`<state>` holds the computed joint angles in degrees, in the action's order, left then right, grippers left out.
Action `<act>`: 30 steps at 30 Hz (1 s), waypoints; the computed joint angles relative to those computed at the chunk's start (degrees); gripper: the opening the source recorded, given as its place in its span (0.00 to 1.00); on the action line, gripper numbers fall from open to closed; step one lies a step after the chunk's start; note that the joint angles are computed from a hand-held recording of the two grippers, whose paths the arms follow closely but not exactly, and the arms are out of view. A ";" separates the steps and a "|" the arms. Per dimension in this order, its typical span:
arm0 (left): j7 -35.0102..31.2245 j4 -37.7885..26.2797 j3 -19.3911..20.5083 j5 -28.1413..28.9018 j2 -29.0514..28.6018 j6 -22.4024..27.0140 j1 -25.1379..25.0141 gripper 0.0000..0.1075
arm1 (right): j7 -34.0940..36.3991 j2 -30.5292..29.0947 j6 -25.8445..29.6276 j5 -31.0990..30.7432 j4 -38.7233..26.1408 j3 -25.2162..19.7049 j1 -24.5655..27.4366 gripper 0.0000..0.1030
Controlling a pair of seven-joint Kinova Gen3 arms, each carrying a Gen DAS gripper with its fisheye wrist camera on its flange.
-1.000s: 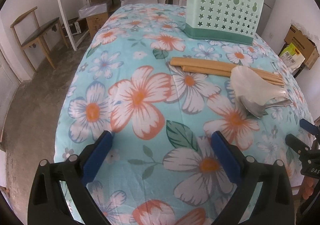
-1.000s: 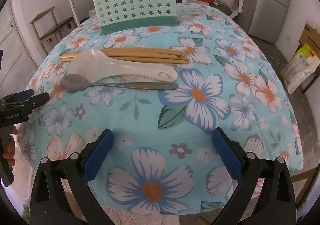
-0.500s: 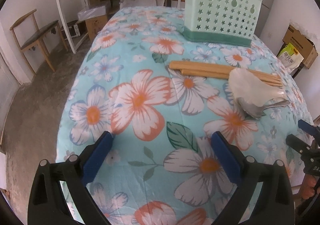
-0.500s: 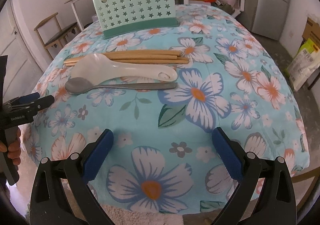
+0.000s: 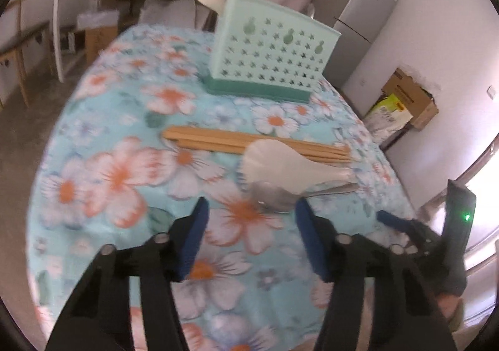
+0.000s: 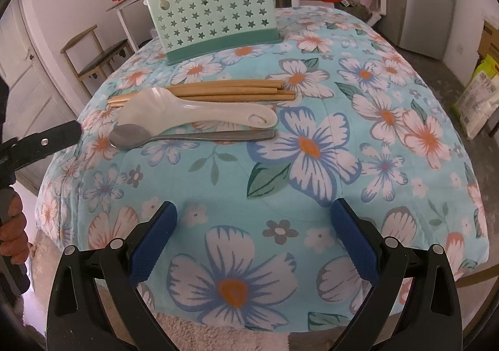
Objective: Organize utensils
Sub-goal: 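Grasp the metal spoon beside the rice paddle with the left tool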
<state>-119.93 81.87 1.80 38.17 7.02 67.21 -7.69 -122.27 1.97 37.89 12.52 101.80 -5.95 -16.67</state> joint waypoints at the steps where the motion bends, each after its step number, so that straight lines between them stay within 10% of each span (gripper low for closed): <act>1: 0.79 -0.37 0.16 -0.27 0.46 0.11 0.32 0.46 | -0.12 -0.01 0.02 0.22 0.04 -0.03 -0.05 0.92; 15: 7.61 -2.71 1.88 0.48 5.28 2.68 -0.26 0.07 | -1.42 0.47 0.61 1.38 -0.43 -0.09 -0.56 0.92; 30: 13.23 -5.14 -2.18 -2.31 3.31 7.28 -6.27 0.05 | -0.13 0.33 0.19 -0.57 -0.41 0.13 0.03 0.92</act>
<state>-106.70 76.73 -0.38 35.85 10.33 74.50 -13.95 -122.41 2.30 38.08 11.95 101.38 -5.82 -16.64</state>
